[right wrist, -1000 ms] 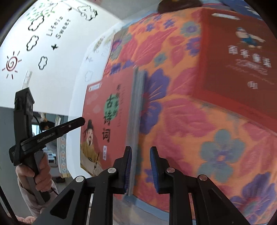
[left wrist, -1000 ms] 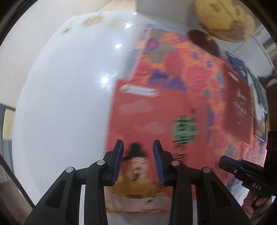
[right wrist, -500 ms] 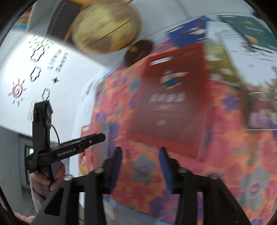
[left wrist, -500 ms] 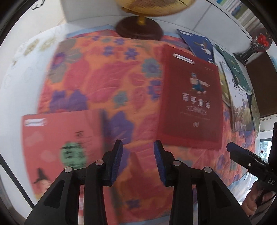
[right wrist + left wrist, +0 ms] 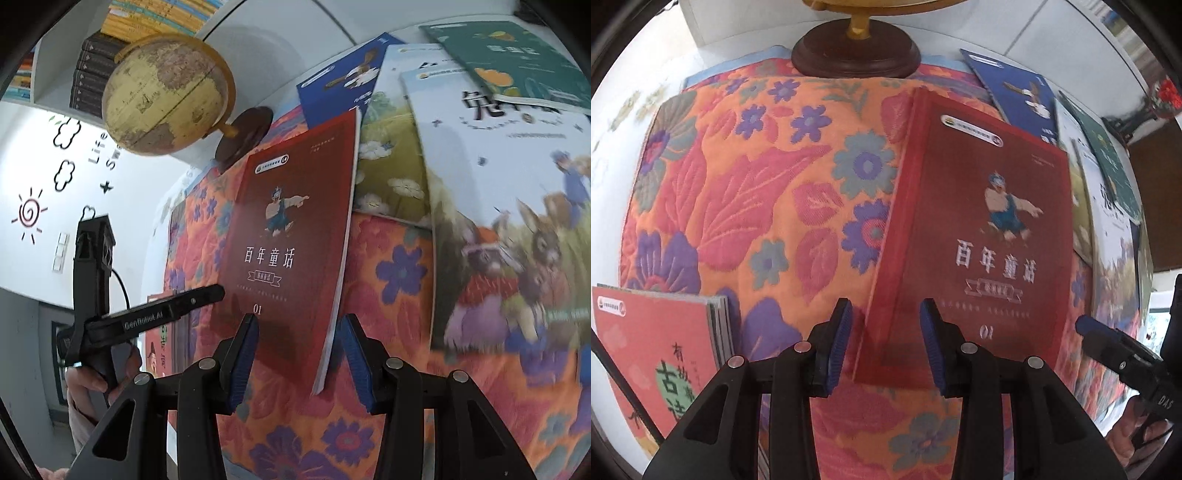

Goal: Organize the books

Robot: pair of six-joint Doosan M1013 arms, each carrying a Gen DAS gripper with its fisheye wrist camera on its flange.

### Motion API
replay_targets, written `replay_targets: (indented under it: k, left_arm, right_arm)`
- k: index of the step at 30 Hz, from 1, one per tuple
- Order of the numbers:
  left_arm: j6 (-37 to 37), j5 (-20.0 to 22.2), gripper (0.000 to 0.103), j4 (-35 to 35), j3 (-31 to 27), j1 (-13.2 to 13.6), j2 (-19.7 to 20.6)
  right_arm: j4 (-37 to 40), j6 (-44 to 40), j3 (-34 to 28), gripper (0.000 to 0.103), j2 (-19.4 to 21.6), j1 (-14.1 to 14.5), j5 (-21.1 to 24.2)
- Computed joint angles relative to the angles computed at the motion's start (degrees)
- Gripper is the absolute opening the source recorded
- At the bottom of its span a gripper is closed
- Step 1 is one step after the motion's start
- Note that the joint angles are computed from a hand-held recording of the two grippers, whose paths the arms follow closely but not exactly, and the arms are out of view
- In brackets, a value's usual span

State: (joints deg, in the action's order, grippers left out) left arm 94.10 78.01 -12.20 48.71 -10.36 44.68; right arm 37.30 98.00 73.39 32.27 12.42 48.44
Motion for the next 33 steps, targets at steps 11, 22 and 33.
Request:
replay_targets:
  k: [11, 22, 33]
  left_arm:
    - [3.51, 7.38, 0.040, -12.43, -10.08, 3.05, 6.60]
    - [4.18, 18.98, 0.038, -23.80, -23.09, 5.40, 14.62]
    - [4.25, 21.45, 0.034, -23.92, -28.17, 5.15, 17.24]
  right_arm:
    - [9.42, -9.89, -2.38, 0.045, 3.86, -2.25, 3.39]
    - [15.79, -14.65, -4.19, 0.020, 6.48, -3.58, 4.47]
    - [17.90, -15.89, -3.16, 0.010, 6.27, -3.95, 2.05]
